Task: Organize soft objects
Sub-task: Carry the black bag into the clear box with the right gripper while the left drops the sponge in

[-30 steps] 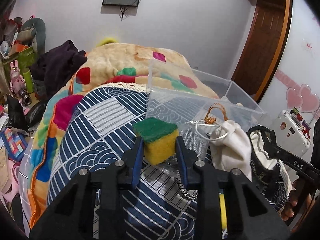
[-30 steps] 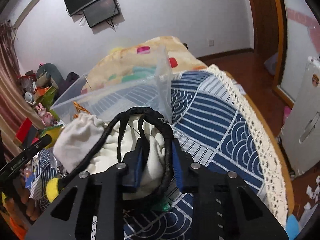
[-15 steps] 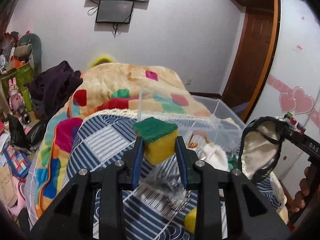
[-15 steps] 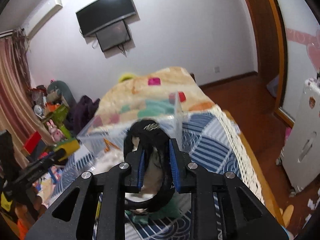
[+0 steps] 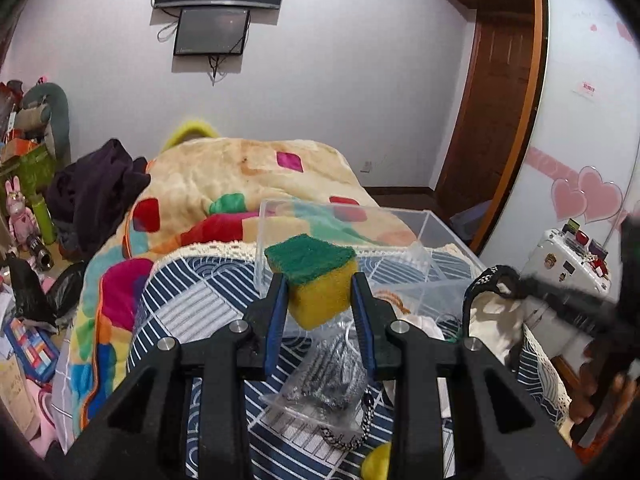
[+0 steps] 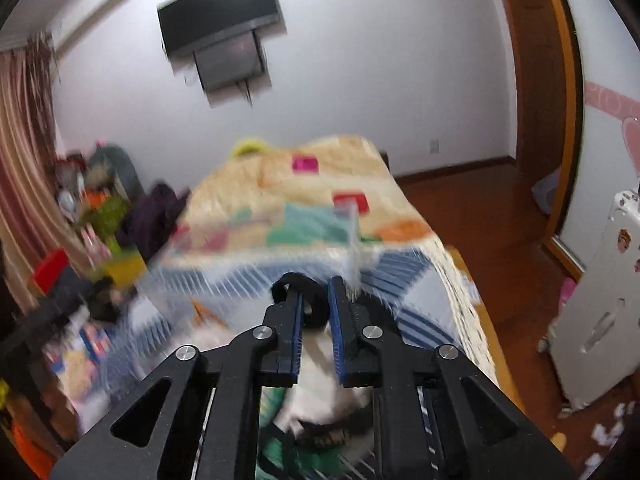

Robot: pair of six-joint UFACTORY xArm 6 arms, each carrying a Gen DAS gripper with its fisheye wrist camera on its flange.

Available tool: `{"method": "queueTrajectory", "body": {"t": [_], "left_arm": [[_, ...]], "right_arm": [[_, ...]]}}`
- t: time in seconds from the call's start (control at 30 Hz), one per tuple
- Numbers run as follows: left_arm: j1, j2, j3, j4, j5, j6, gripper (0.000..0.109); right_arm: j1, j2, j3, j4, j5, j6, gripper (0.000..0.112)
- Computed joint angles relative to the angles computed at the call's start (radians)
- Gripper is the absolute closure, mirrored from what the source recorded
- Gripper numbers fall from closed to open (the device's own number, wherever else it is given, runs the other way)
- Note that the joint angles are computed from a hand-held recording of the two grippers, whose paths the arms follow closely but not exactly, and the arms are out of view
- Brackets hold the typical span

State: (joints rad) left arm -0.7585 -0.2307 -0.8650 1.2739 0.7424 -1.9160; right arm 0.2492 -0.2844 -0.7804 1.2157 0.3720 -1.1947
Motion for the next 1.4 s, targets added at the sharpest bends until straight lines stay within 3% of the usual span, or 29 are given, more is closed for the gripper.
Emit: {"method": "queueTrajectory", "body": {"t": [0.13, 0.2, 0.23, 0.27, 0.4, 0.43, 0.5, 0.63, 0.83, 0.9, 1.03, 1.1, 1.17, 1.2, 1.27, 1.33, 1.4], "left_arm": [[-0.003, 0.003, 0.013, -0.005, -0.010, -0.012, 0.077], [-0.007, 0.005, 0.016, -0.007, -0.009, -0.012, 0.077], [-0.011, 0.007, 0.017, -0.010, -0.003, -0.008, 0.077], [-0.015, 0.008, 0.017, -0.012, 0.004, -0.005, 0.077], [-0.027, 0.012, 0.020, -0.011, 0.010, -0.012, 0.077], [-0.027, 0.016, 0.019, -0.011, 0.007, -0.014, 0.077], [-0.029, 0.020, 0.017, -0.008, 0.002, -0.016, 0.077], [-0.029, 0.035, 0.005, -0.007, -0.009, -0.015, 0.077], [-0.036, 0.046, -0.003, 0.000, -0.009, -0.016, 0.077], [-0.030, 0.049, -0.002, 0.000, -0.021, -0.021, 0.077], [-0.025, 0.051, 0.004, -0.001, -0.034, -0.030, 0.077], [-0.025, 0.052, 0.003, -0.002, -0.034, -0.029, 0.077], [-0.024, 0.052, 0.003, -0.001, -0.034, -0.026, 0.077], [-0.025, 0.052, 0.002, 0.000, -0.033, -0.027, 0.077], [-0.027, 0.051, 0.000, 0.002, -0.026, -0.023, 0.077], [-0.024, 0.048, -0.003, 0.004, -0.022, -0.017, 0.077], [-0.018, 0.044, -0.007, 0.008, -0.026, -0.009, 0.077]], "right_arm": [[-0.017, 0.054, 0.038, -0.190, -0.021, 0.128, 0.094], [-0.039, 0.075, 0.044, -0.231, 0.006, 0.167, 0.077], [-0.048, 0.086, 0.043, -0.262, 0.015, 0.192, 0.061], [-0.049, 0.088, 0.053, -0.266, 0.005, 0.192, 0.052], [-0.050, 0.053, 0.093, -0.183, -0.029, 0.098, 0.037], [-0.056, 0.043, 0.094, -0.139, -0.012, 0.059, 0.030], [-0.074, 0.031, 0.081, -0.075, 0.042, 0.007, 0.027], [-0.083, 0.040, 0.046, -0.059, 0.130, 0.017, 0.009], [-0.006, 0.099, 0.030, -0.155, 0.045, 0.130, 0.009], [0.020, 0.123, 0.033, -0.274, 0.001, 0.227, 0.009], [0.013, 0.136, 0.042, -0.337, -0.006, 0.275, 0.011], [-0.028, 0.128, 0.034, -0.236, 0.062, 0.206, 0.020], [-0.074, 0.134, 0.013, -0.189, 0.146, 0.167, 0.040], [-0.087, 0.130, 0.013, -0.177, 0.161, 0.157, 0.046], [-0.100, 0.121, 0.021, -0.171, 0.162, 0.140, 0.069], [-0.116, 0.108, 0.030, -0.163, 0.176, 0.119, 0.082], [-0.128, 0.092, 0.036, -0.134, 0.187, 0.096, 0.086]]}}
